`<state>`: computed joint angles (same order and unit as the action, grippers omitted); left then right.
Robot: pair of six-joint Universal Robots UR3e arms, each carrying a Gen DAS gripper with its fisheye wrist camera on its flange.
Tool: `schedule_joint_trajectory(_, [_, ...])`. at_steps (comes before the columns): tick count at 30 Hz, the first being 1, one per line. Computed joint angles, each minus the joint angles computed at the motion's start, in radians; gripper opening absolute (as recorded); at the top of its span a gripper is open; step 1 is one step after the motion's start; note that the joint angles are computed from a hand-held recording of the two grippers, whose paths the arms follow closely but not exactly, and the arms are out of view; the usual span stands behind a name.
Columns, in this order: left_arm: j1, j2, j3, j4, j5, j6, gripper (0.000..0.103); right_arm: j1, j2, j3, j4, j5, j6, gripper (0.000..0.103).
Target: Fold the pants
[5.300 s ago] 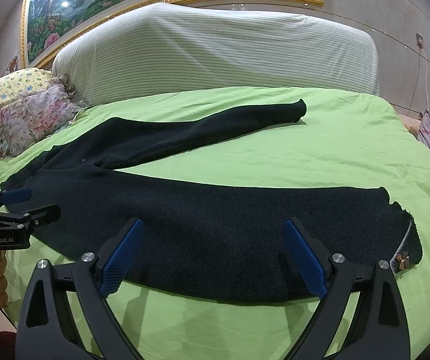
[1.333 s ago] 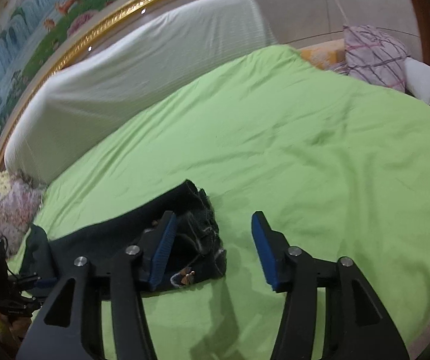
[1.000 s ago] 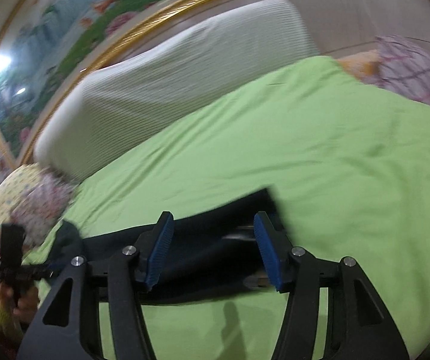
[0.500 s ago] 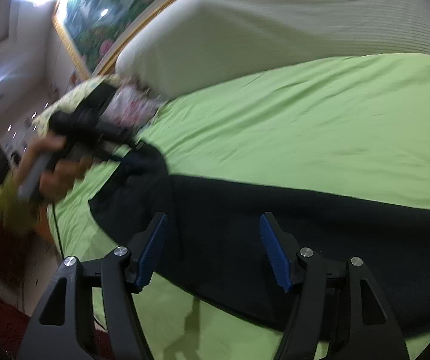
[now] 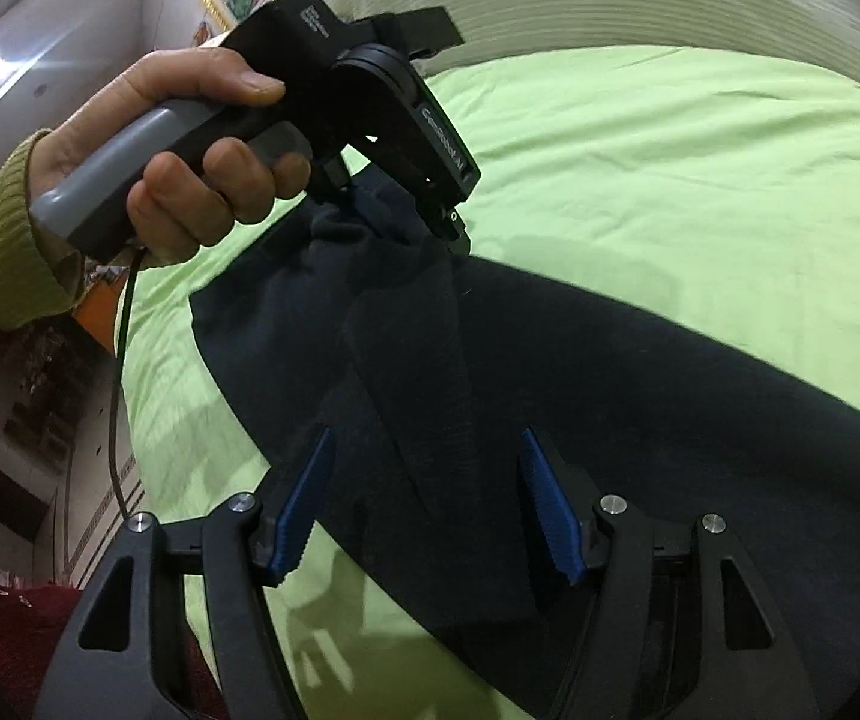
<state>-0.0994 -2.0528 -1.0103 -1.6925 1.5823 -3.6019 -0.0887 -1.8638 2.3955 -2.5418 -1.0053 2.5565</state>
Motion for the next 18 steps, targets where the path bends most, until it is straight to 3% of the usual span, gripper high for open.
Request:
schedule_joint_trajectory(1, [-0.002, 0.023, -0.038, 0.029, 0.008, 0.002, 0.021, 0.009, 0.010, 0.001, -0.012, -0.005, 0.001, 0.055])
schedule_joint_trajectory(2, [0.004, 0.057, -0.089, 0.068, -0.001, 0.011, 0.019, 0.015, 0.017, 0.000, -0.013, -0.009, -0.001, 0.035])
schedule_joint_trajectory(5, [0.024, 0.219, -0.300, 0.225, -0.039, 0.009, 0.008, 0.014, 0.019, 0.006, -0.029, -0.031, 0.008, 0.007])
schedule_joint_trajectory(7, [0.034, 0.320, -0.420, 0.303, -0.058, 0.002, 0.005, -0.021, -0.022, 0.021, 0.006, 0.005, -0.017, 0.007])
schedule_joint_trajectory(13, [0.162, 0.839, -0.947, 0.590, -0.259, -0.086, 0.004, -0.041, -0.153, 0.038, 0.123, 0.030, -0.098, 0.007])
schedule_joint_trajectory(16, [0.236, 1.104, -1.150, 0.626, -0.338, -0.126, 0.004, -0.004, -0.179, 0.034, 0.141, -0.004, -0.117, 0.007])
schedule_joint_trajectory(18, [0.300, 1.314, -1.252, 0.546, -0.377, -0.127, 0.004, 0.021, -0.192, 0.027, 0.151, -0.035, -0.126, 0.007])
